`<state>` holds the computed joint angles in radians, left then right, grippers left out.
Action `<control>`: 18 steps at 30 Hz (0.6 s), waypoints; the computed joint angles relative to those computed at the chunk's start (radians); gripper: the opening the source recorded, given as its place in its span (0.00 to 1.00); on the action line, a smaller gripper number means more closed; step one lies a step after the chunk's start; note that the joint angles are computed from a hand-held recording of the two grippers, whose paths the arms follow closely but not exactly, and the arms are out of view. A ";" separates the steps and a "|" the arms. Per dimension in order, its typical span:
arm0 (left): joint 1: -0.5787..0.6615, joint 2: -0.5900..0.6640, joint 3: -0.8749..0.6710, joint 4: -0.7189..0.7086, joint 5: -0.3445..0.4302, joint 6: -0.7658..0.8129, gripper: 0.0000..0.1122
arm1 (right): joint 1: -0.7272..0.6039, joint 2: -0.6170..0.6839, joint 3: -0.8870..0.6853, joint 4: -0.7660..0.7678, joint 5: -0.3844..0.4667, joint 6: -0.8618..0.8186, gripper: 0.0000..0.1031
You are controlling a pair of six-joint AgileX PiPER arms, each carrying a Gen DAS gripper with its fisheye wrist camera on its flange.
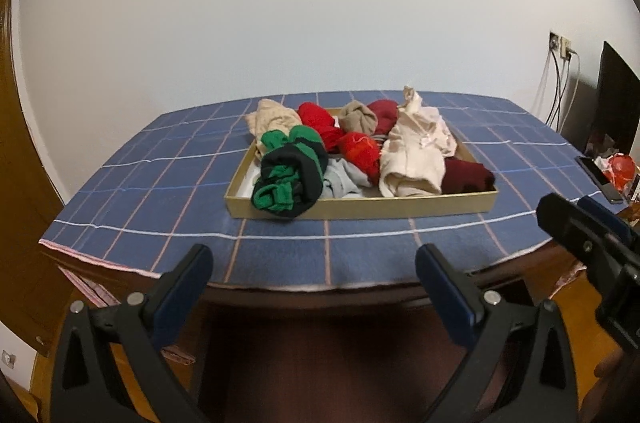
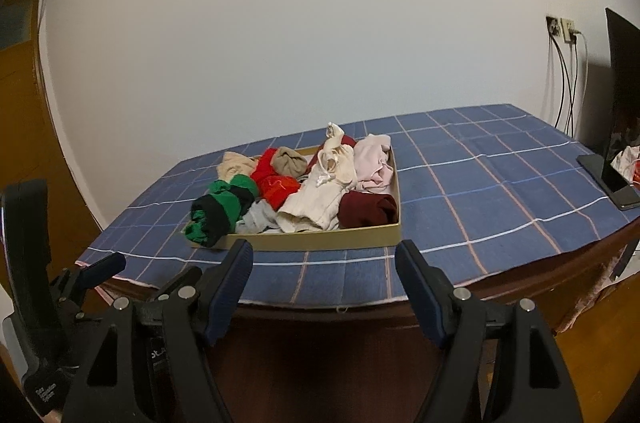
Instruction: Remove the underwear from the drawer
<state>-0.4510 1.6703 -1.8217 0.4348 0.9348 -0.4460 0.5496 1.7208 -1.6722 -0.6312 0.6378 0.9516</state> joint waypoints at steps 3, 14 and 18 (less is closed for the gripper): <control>-0.020 -0.051 0.056 0.021 -0.005 -0.023 0.91 | 0.030 -0.053 0.061 -0.061 0.000 0.059 0.74; -0.121 -0.265 0.316 0.116 -0.035 -0.144 0.92 | 0.179 -0.247 0.287 -0.310 0.083 0.342 0.76; -0.153 -0.329 0.388 0.143 -0.031 -0.178 0.92 | 0.259 -0.297 0.348 -0.389 0.152 0.418 0.79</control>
